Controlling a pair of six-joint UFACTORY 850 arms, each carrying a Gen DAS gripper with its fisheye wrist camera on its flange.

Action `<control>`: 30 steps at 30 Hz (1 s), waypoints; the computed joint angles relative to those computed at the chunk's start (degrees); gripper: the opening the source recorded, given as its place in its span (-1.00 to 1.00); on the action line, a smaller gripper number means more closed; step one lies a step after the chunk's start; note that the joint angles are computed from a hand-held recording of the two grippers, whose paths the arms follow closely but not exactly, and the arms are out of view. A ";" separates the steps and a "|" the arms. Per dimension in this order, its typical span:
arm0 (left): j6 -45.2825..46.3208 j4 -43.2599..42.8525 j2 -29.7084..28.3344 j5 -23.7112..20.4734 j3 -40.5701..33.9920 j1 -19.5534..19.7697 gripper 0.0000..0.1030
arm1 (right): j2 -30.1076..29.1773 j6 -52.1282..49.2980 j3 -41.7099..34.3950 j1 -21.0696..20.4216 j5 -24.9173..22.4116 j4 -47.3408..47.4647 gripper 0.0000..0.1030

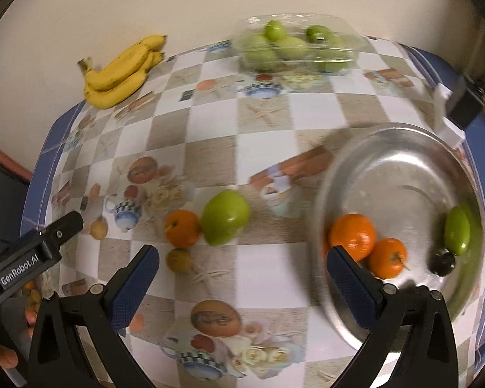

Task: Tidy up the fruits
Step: 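Close the right tool on another green apple while the left tool reaches a small brown fruit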

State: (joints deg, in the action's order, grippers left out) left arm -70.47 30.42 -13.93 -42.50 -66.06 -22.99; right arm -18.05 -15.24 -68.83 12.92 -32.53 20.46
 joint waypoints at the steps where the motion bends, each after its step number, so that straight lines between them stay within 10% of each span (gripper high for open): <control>1: -0.10 0.24 0.36 0.03 0.43 0.28 1.00 | -0.17 -0.14 -0.08 0.42 -0.12 -0.06 1.00; 22: -0.05 -5.42 5.07 11.24 7.92 6.24 1.00 | -1.79 -6.17 -0.24 1.47 3.43 7.81 1.00; 30: 2.99 -9.11 2.71 13.41 7.40 6.49 0.71 | -2.97 -4.81 -0.51 0.96 4.48 7.29 0.55</control>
